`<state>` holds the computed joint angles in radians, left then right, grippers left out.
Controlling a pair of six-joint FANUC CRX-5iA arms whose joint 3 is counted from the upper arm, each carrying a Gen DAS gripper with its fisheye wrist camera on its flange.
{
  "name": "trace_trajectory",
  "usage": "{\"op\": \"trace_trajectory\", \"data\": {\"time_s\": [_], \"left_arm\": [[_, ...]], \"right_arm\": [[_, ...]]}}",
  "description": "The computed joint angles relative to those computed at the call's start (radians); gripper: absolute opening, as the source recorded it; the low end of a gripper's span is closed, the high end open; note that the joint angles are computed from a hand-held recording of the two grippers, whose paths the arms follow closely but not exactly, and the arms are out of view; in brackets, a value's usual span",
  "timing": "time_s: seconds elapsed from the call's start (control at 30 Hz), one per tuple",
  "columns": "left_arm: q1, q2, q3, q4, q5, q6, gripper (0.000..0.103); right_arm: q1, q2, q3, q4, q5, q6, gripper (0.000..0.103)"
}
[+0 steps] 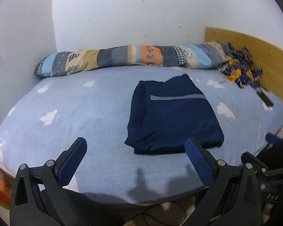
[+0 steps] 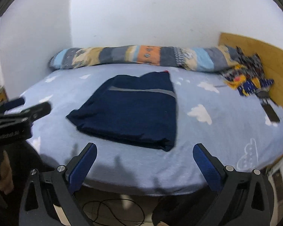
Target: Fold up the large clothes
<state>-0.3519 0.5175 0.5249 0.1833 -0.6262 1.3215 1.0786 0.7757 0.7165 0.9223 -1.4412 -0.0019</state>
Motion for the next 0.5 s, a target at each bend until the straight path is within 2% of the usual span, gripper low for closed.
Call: {"op": "trace_trajectory", "data": {"time_s": [0.07,0.13,0.3,0.33,0.4,0.5], "left_arm": [[-0.013,-0.009,0.009,-0.086,0.009,0.067,0.103],[-0.021,-0.014,0.007,-0.106,0.008,0.067,0.103],[-0.054,0.022,0.096,-0.207,-0.103,0.065,0.103],[-0.063,0.040,0.139,-0.245,-0.157,0.085,0.103],[-0.077,0.058,0.186,-0.309,-0.206,0.122,0.103],[-0.077,0.071,0.210,-0.304,-0.246,0.112,0.103]], "right_arm": [[-0.005,-0.019,-0.029,-0.014,0.007,-0.037,0.103],[-0.006,-0.020,-0.029,-0.028,-0.003,-0.052,0.103],[-0.006,-0.020,-0.032,-0.030,-0.001,-0.045,0.103],[-0.006,-0.023,-0.038,-0.029,0.003,-0.045,0.103],[-0.006,-0.026,-0.043,-0.029,0.010,-0.041,0.103],[-0.006,-0.027,-0.047,-0.026,0.015,-0.039,0.103]]}}
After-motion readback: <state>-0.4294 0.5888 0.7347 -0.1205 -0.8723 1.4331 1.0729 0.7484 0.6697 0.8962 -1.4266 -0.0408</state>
